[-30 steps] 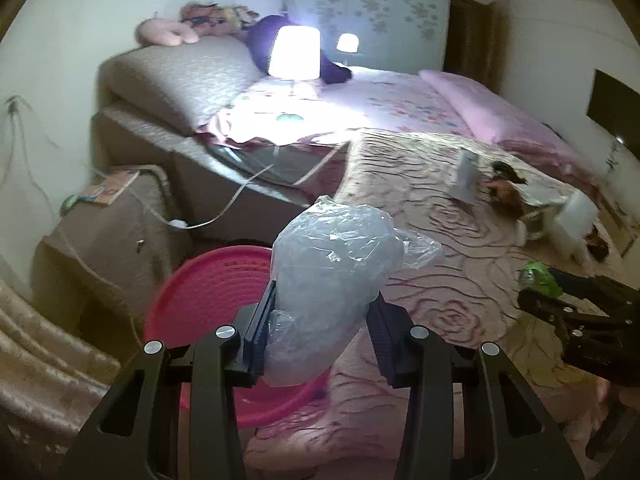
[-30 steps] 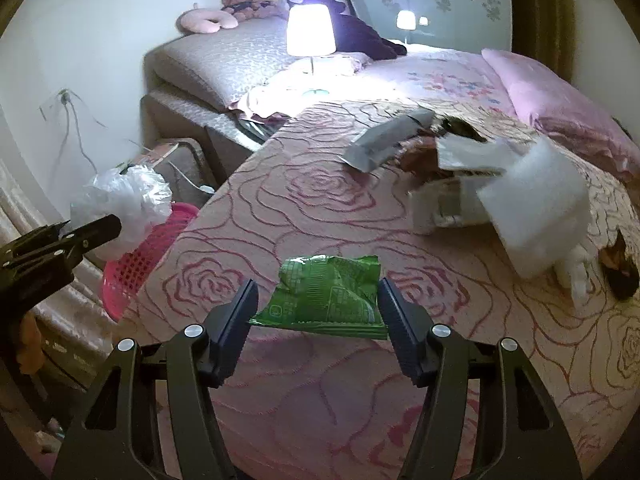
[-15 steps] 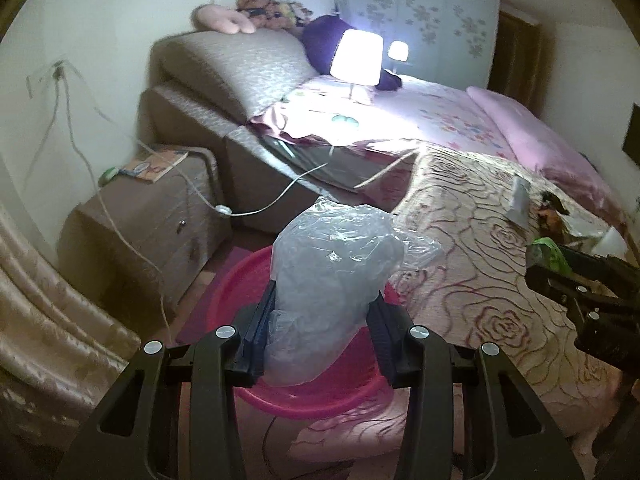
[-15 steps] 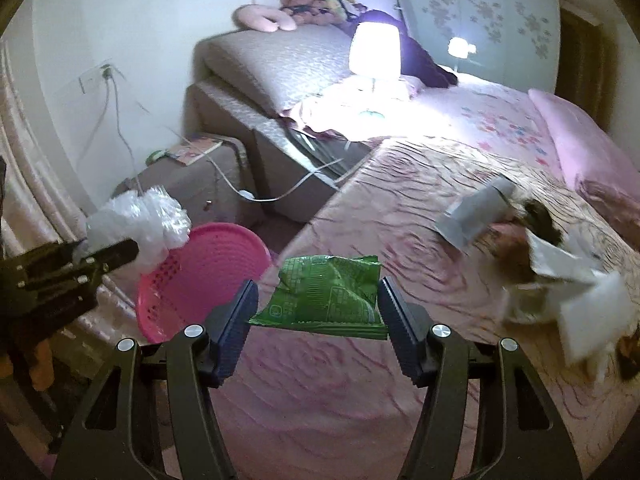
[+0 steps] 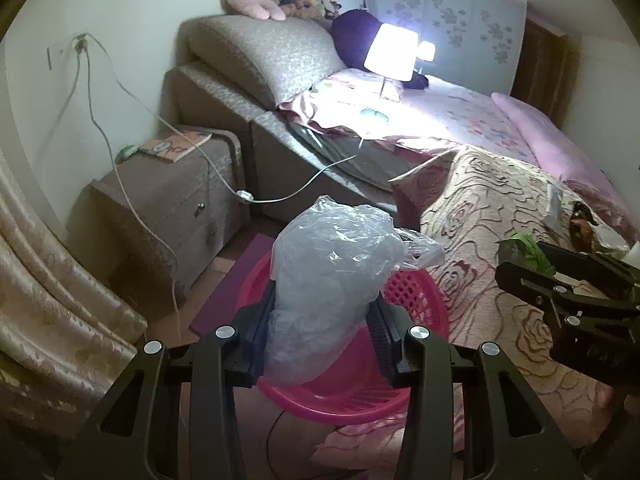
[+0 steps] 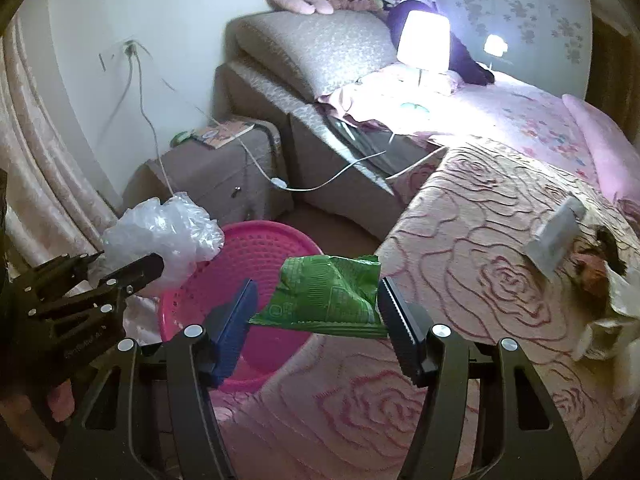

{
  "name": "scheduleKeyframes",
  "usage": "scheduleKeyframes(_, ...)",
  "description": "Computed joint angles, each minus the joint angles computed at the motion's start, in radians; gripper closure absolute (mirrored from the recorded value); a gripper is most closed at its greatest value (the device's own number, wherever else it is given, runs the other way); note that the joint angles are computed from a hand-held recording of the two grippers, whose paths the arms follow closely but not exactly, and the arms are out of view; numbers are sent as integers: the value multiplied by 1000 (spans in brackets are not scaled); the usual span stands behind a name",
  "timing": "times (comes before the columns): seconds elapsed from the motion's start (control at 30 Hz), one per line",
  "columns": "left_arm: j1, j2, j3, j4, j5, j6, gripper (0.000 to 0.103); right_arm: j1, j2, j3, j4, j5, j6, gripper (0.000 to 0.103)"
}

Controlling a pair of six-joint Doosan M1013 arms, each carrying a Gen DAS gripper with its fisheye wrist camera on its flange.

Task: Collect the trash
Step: 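Carry both items over the wastebasket and open both tools to drop them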

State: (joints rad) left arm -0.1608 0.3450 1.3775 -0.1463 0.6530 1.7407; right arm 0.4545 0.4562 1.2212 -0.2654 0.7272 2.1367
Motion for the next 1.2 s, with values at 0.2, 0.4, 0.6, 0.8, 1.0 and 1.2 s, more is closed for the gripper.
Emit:
scheduleKeyframes(0.2,4,16,-15,16,17,-24,62,1,30,-34,32,17,-45,43)
scheduleKeyframes(0.4,12,34,-30,18,42,-36,61,-1,49,-54,60,33,-66,43)
scheduleKeyframes(0.6,16,41,-34,26,48,-47,56,-1,61,-62,81,37,-82,40)
scheduleKeyframes(0.8,13,43,-33,41,41,-62,44,-6,63,-60,96,30,-75,33)
scheduleKeyframes(1.0,11,39,-28,52,26,-69,34,-7,53,-47,86,16,-55,31)
scheduleKeyframes(1.2,13,32,-23,57,11,-87,29,-9,33,-21,66,-8,-27,31)
